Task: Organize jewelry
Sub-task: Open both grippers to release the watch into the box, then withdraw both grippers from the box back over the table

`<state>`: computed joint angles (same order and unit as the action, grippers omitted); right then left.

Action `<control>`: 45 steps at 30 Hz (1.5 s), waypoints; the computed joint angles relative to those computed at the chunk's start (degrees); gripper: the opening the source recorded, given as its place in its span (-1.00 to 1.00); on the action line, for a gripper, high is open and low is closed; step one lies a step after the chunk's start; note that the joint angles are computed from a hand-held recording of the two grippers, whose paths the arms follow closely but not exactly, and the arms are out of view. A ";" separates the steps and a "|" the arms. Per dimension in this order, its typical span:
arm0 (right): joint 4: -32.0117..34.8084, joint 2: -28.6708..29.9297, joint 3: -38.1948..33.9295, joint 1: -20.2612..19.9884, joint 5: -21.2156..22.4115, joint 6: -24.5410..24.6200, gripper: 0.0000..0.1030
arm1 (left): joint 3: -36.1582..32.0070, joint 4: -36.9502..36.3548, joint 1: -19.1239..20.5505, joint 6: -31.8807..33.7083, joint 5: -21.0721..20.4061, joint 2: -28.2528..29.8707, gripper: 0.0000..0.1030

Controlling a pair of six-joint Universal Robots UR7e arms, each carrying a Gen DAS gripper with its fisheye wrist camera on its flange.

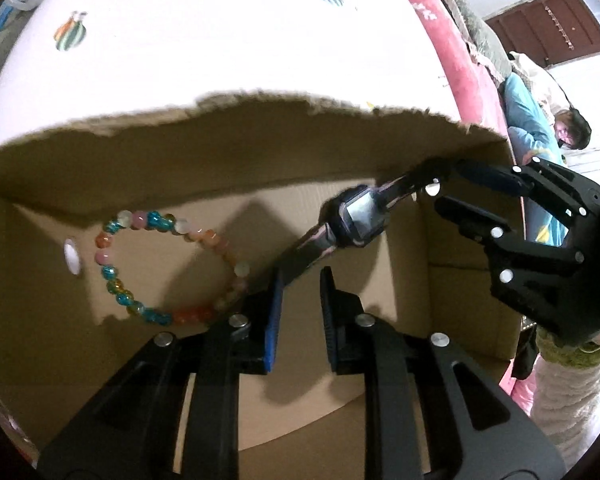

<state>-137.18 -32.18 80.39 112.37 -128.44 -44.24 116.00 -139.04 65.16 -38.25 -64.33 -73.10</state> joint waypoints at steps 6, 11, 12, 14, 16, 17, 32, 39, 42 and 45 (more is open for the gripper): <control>0.91 -3.89 0.53 -0.87 5.24 3.69 -0.24 | 1.90 0.10 -2.91 0.71 2.88 -3.27 -0.57; 0.08 -8.76 3.19 -1.93 10.67 7.13 -0.14 | 6.14 -0.07 -8.65 0.17 7.91 -9.30 -0.43; -0.19 -9.45 3.65 -2.02 11.60 7.50 -0.13 | 6.94 -0.08 -9.63 0.07 8.68 -10.46 -0.41; -1.57 -13.36 7.12 -2.13 14.56 8.46 -0.02 | 9.96 0.40 -14.11 -0.74 12.50 -14.30 -0.30; -3.25 -17.31 10.81 -2.63 18.10 9.28 0.12 | 12.94 1.16 -18.64 -1.90 15.76 -17.80 -0.19; -4.36 -19.57 13.04 -3.03 20.27 9.48 0.19 | 14.15 1.56 -20.85 -2.59 17.25 -19.10 -0.08; -36.58 -39.48 55.36 -10.46 22.45 8.67 0.70 | 34.36 29.07 -47.19 -39.37 19.54 -35.48 0.59; -51.57 -31.53 59.79 -11.35 8.61 9.23 0.75 | 36.59 24.48 -42.27 -44.00 19.12 -21.99 0.59; -63.68 -26.58 60.02 -10.19 2.67 3.80 0.84 | 36.16 22.95 -40.28 -43.08 20.02 -16.89 0.59; -74.11 -23.08 59.72 -9.45 0.45 -2.82 0.87 | 35.51 21.35 -38.71 -41.41 20.23 -13.58 0.59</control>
